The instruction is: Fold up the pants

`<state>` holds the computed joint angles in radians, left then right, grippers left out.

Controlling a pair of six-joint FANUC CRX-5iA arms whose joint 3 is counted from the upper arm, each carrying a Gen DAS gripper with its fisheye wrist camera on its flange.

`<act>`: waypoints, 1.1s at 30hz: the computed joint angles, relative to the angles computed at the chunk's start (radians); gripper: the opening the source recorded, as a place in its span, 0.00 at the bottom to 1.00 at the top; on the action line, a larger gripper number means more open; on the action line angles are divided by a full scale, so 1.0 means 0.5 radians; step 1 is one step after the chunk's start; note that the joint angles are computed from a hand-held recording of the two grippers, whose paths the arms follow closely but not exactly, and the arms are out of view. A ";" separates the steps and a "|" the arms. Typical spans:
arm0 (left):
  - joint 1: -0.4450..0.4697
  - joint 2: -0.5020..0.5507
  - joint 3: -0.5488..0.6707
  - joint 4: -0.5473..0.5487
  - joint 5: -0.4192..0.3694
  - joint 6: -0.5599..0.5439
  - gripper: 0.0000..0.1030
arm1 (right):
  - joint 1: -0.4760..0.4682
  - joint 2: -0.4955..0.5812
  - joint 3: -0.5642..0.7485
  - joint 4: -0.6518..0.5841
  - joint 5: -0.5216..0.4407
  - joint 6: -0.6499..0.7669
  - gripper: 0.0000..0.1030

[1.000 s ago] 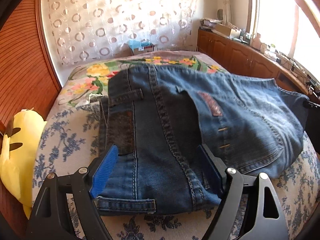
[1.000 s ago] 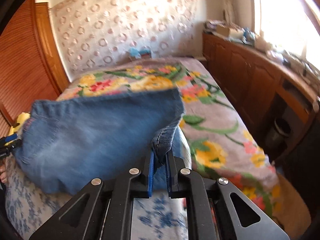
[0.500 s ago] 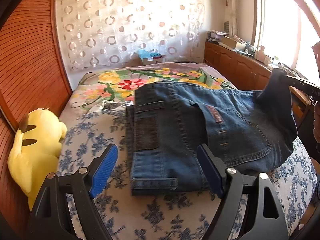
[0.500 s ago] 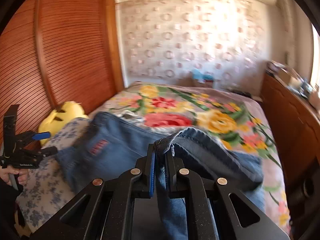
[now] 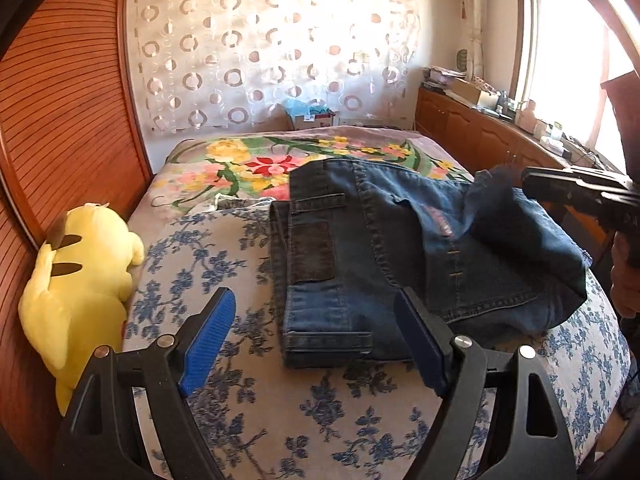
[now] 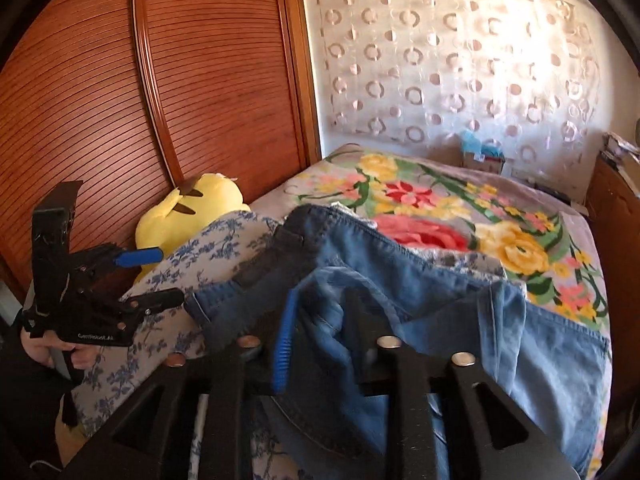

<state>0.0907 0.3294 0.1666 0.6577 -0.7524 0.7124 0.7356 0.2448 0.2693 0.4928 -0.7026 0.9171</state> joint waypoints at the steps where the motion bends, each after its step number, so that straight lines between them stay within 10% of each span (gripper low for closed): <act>1: -0.014 0.012 0.011 0.009 -0.009 -0.005 0.80 | -0.007 -0.007 0.001 0.002 -0.007 -0.007 0.41; 11: -0.157 0.100 0.113 0.049 -0.063 -0.030 0.80 | -0.010 -0.198 -0.238 0.347 -0.092 -0.401 0.43; 26: -0.254 0.095 0.116 0.215 -0.093 -0.121 0.79 | -0.042 0.034 0.004 0.071 -0.360 -0.334 0.43; 30: -0.276 0.199 0.237 0.174 -0.206 -0.060 0.60 | -0.085 0.081 0.120 -0.077 -0.410 -0.183 0.42; 33: -0.285 0.248 0.283 0.182 -0.275 -0.049 0.45 | -0.106 0.107 0.204 -0.177 -0.458 -0.062 0.19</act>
